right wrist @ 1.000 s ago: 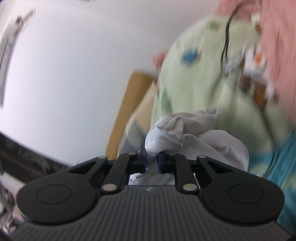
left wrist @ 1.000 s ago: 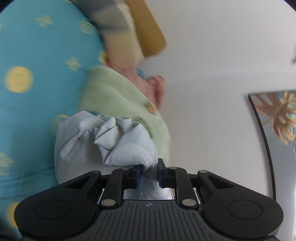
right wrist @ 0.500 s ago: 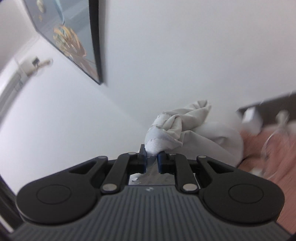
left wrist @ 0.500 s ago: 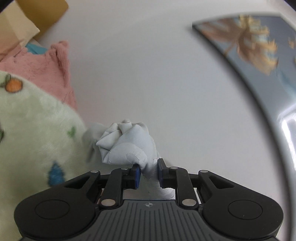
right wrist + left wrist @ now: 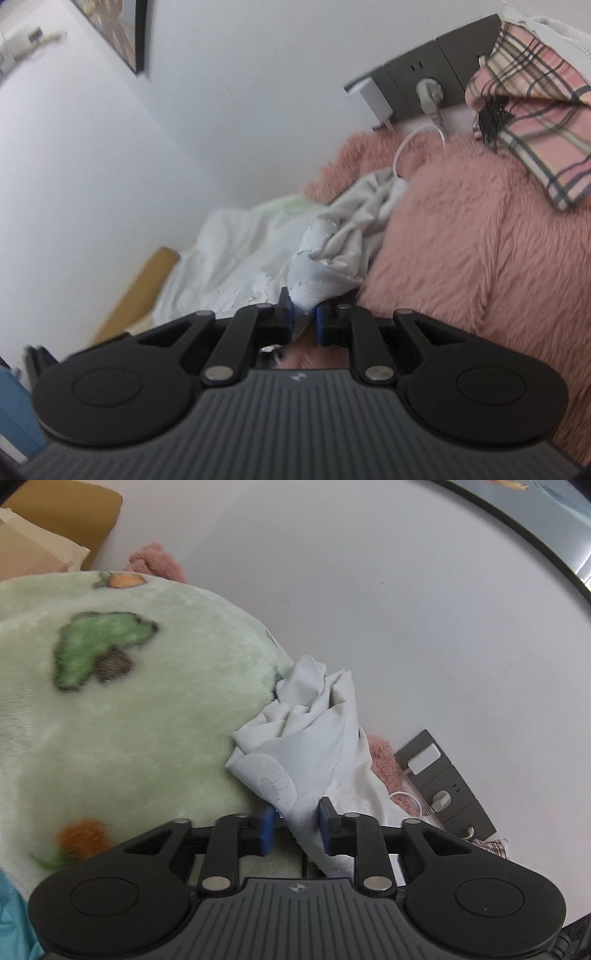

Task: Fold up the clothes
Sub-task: 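Carry the shirt with both grippers over the green blanket, then open both grippers and drop the shirt onto the green blanket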

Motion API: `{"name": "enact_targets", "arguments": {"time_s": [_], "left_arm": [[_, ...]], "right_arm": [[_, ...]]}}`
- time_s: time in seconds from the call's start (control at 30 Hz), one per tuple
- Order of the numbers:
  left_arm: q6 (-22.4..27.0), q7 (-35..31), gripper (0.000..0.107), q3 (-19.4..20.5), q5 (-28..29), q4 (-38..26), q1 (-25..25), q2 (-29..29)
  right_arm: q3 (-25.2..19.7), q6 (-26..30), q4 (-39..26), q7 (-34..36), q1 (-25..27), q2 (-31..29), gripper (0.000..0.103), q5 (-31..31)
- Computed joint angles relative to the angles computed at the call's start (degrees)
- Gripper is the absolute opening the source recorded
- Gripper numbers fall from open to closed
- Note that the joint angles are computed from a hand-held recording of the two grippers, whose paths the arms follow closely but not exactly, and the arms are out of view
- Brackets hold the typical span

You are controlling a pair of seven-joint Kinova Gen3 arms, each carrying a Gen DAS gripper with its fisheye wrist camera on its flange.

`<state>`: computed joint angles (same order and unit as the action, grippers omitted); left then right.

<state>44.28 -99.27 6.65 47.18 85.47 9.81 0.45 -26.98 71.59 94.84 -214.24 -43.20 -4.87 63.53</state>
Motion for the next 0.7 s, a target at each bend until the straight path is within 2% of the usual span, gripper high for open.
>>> {"name": "enact_targets", "arguments": {"time_s": [0.03,0.1,0.13,0.17,0.2,0.23,0.27,0.3,0.4,0.47,0.53,0.63,0.7], "left_arm": [[-0.18,0.87,0.046,0.13,-1.41,-0.13,0.18,-0.76],[0.37,2.68,0.068,0.44,-5.75,-1.93,0.81,-1.98],[0.73,3.54,0.073,0.58,-7.91,-2.89,1.16,-2.53],[1.13,4.35,0.082,0.73,-10.05,-3.88,1.53,-3.05],[1.73,4.90,0.088,0.83,-11.82,-4.93,1.92,-3.74],[2.64,5.05,0.092,0.83,-13.02,-5.76,2.35,-4.82],[3.66,5.36,0.099,0.85,-14.59,-6.43,2.77,-6.14],[4.69,5.96,0.103,1.01,-16.71,-7.28,3.13,-7.43],[7.96,7.64,0.103,1.92,-22.99,-10.29,4.13,-10.91],[9.55,9.34,0.103,3.54,-27.56,-12.09,4.57,-13.10],[11.52,10.58,0.103,4.97,-31.49,-13.79,4.83,-15.14],[14.36,11.60,0.103,5.25,-33.75,-15.06,5.49,-19.31],[16.91,12.39,0.103,5.43,-34.77,-16.36,5.38,-22.17]], "right_arm": [[-0.29,1.60,-1.51,1.64,-0.27,0.50,0.017,-0.95],[-0.58,5.92,-4.90,4.70,-1.97,1.56,0.021,-2.41],[0.50,8.25,-6.63,6.08,-4.17,2.16,0.028,-2.92],[1.45,10.58,-8.37,7.35,-6.23,2.79,0.044,-3.30],[1.34,12.91,-9.59,7.92,-7.89,3.20,0.054,-2.75],[0.17,15.24,-10.54,8.08,-8.83,3.58,0.071,-1.59],[-2.04,17.57,-11.98,9.03,-8.72,4.02,0.079,-0.49],[-3.23,19.90,-13.64,10.37,-9.66,4.49,0.081,0.68],[-3.71,26.89,-19.08,14.65,-15.80,6.29,0.081,4.85],[-6.34,31.26,-23.35,17.57,-17.71,8.00,0.081,8.42],[-7.01,35.22,-27.57,21.57,-22.03,9.98,0.081,13.08],[-7.05,40.73,-34.73,28.57,-29.64,13.51,0.080,20.08],[-11.04,43.09,-38.47,32.77,-31.22,15.62,0.080,24.74]]}}
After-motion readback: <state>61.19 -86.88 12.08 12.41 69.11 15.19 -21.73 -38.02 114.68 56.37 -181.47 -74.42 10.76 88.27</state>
